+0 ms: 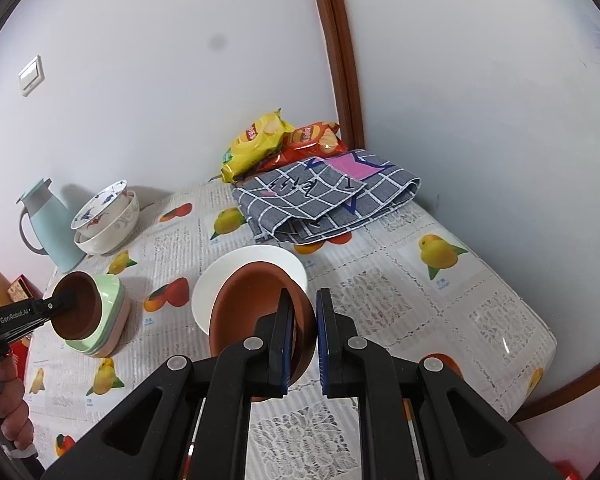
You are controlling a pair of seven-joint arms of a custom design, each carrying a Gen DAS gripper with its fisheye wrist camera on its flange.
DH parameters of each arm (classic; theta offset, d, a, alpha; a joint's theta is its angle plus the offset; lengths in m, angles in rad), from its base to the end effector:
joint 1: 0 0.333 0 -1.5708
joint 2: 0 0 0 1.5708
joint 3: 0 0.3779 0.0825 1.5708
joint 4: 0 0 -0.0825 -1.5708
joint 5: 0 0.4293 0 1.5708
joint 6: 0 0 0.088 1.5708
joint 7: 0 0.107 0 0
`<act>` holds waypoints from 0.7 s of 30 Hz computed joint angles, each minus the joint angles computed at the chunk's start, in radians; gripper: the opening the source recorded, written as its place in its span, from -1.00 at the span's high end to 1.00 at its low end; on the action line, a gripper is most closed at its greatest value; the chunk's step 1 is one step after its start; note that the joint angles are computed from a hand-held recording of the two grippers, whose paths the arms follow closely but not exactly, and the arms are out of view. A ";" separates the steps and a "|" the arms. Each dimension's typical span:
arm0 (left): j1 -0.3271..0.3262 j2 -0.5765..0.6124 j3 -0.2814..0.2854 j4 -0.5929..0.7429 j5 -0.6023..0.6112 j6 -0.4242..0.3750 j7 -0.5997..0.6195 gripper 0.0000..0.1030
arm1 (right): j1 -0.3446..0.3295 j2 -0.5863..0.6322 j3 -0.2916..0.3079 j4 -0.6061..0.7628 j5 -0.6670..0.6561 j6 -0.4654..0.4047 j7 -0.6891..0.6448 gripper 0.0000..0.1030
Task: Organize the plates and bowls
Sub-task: 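Lift the left gripper's brown bowl while the right gripper carries its brown bowl over the white bowl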
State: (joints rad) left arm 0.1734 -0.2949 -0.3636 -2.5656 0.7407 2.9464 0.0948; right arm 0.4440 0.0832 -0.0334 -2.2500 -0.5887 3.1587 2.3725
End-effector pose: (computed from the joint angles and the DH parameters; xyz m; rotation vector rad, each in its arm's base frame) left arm 0.4602 -0.1392 0.4496 -2.2727 1.2289 -0.8133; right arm 0.5382 0.2891 0.4470 -1.8339 1.4949 -0.4635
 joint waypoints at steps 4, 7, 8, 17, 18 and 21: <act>-0.004 -0.024 0.010 -0.017 -0.020 -0.004 0.015 0.82 | 0.016 0.001 -0.012 0.014 -0.040 -0.007 0.035 0.79; 0.000 -0.035 0.012 -0.028 -0.038 -0.003 0.027 0.82 | 0.011 0.006 -0.001 0.025 -0.043 -0.013 0.032 0.79; 0.001 -0.038 0.012 -0.030 -0.045 -0.004 0.032 0.82 | 0.008 0.008 0.005 0.028 -0.034 -0.014 0.022 0.79; 0.030 -0.057 0.005 -0.051 -0.086 -0.015 0.065 0.82 | 0.012 0.056 0.029 0.068 0.092 -0.021 -0.096 0.79; 0.034 -0.054 0.004 -0.050 -0.087 -0.015 0.066 0.82 | 0.003 0.066 0.044 0.074 0.124 -0.023 -0.128 0.79; 0.041 -0.042 0.004 -0.047 -0.086 -0.012 0.070 0.82 | 0.009 0.091 0.049 0.094 0.182 -0.030 -0.183 0.79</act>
